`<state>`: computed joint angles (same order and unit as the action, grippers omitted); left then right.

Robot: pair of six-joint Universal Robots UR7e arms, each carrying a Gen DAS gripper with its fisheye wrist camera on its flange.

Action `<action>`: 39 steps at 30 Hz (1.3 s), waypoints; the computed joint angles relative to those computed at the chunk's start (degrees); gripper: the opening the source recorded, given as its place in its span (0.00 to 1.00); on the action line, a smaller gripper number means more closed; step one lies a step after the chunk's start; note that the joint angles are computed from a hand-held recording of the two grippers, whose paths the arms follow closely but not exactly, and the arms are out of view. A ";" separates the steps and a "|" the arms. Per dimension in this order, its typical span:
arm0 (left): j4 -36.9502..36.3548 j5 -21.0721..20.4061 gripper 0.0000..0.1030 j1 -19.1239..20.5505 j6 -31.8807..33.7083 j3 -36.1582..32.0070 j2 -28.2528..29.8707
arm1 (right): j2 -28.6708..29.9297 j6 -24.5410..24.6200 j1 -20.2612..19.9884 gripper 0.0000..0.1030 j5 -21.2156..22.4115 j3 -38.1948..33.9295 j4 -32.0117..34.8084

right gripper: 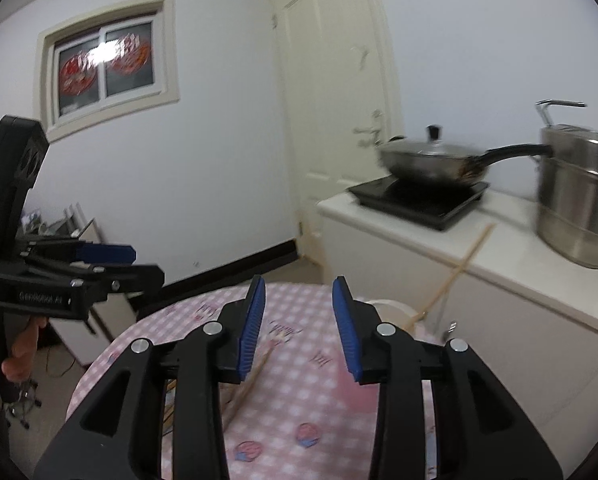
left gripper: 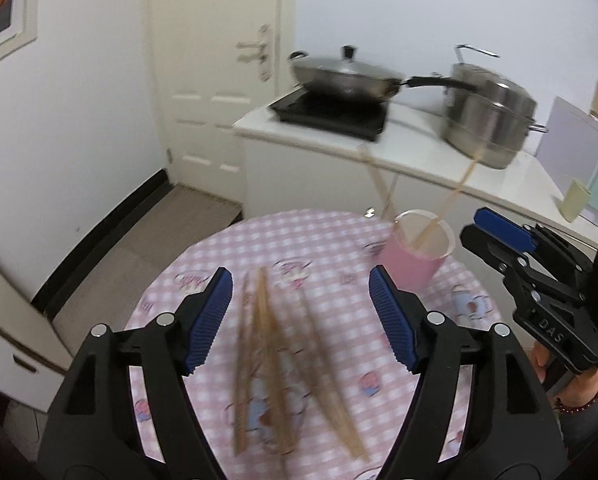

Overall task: Organize utensils
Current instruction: 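Lower the left tool onto a chopstick and close it while the right tool grasps another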

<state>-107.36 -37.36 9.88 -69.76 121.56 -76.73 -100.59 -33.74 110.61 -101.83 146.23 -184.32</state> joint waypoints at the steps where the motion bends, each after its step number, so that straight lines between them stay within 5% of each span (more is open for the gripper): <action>1: 1.13 -0.40 0.68 0.24 -1.20 0.76 -1.14 | 1.22 0.20 0.62 0.32 -0.63 -0.02 0.24; 12: -5.22 -5.14 0.68 6.34 -1.53 10.07 -7.78 | 15.92 4.50 2.45 0.34 -9.81 -1.61 1.55; 23: -16.16 -7.77 0.67 15.03 7.32 11.51 -3.67 | 24.99 9.92 -0.09 0.34 -14.42 -6.61 6.23; 26: -18.57 -8.90 0.52 17.43 9.59 11.19 -2.03 | 26.01 10.22 -0.53 0.34 -14.94 -7.45 7.04; 39: -17.92 -9.02 0.33 22.47 13.70 6.40 5.12 | 28.21 10.62 -0.62 0.34 -15.84 -10.02 10.45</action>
<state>-125.28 -46.38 32.35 -56.06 127.96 -71.60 -72.38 -23.12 109.99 -117.67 136.21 -173.86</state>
